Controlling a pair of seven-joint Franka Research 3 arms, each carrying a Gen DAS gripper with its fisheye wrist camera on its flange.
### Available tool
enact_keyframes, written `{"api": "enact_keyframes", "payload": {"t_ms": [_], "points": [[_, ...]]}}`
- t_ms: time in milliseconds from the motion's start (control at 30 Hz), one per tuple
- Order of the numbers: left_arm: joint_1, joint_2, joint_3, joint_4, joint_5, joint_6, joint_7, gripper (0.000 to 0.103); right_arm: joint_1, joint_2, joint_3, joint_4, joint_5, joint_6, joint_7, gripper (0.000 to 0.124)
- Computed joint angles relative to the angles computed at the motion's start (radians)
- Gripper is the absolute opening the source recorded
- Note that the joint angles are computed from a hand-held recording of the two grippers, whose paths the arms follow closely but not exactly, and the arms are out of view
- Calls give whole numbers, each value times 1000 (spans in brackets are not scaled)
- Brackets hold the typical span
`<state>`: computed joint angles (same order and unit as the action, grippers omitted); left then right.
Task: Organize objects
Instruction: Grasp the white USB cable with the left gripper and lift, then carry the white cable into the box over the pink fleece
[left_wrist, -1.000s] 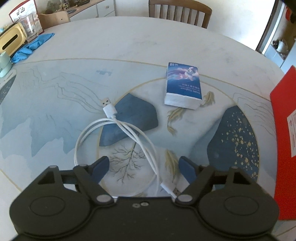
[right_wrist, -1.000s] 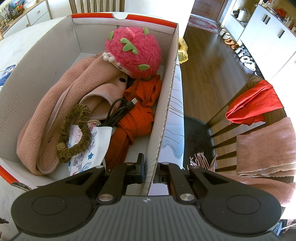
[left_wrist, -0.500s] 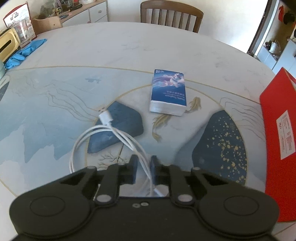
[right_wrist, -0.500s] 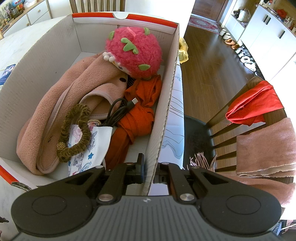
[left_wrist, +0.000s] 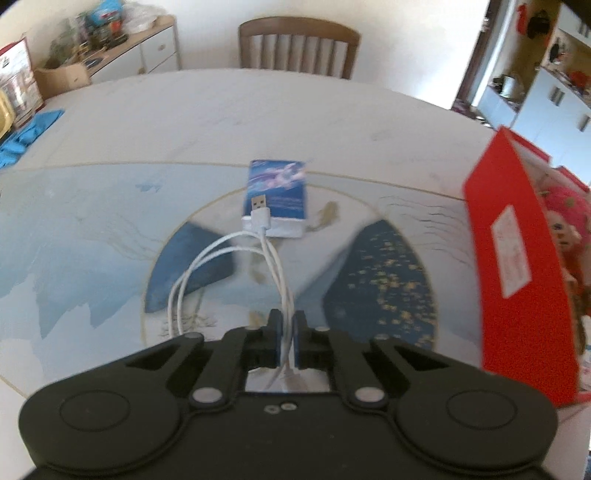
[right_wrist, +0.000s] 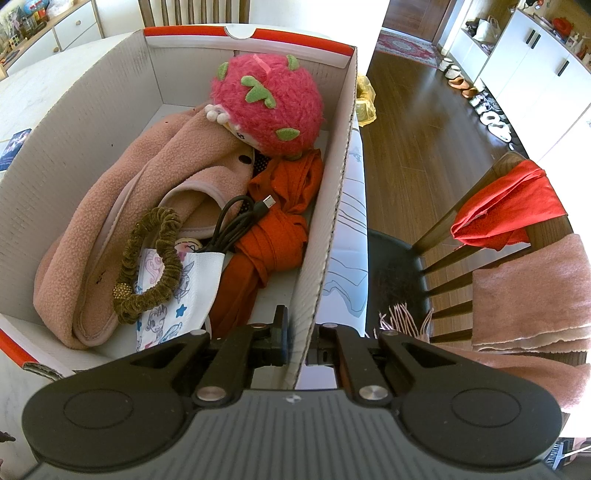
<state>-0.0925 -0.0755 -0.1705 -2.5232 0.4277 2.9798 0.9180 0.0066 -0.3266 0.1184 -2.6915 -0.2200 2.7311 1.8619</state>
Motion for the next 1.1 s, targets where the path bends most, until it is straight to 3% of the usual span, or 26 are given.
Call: {"api": "enact_keyframes", "payload": {"t_ms": [267, 533, 767, 1100], "points": [[-70, -34, 10, -15, -145, 47, 149, 3, 1, 1, 0, 0, -1, 1, 2, 7], [-189, -49, 65, -4, -426, 78, 392, 3, 2, 5, -1, 4, -1, 3, 1, 7], [-251, -70, 82, 25, -542, 94, 534, 3, 1, 11, 1, 7, -7, 6, 5, 7], [-406, -56, 139, 117, -787, 123, 831, 3, 2, 11, -2, 6, -7, 8, 4, 7]]}}
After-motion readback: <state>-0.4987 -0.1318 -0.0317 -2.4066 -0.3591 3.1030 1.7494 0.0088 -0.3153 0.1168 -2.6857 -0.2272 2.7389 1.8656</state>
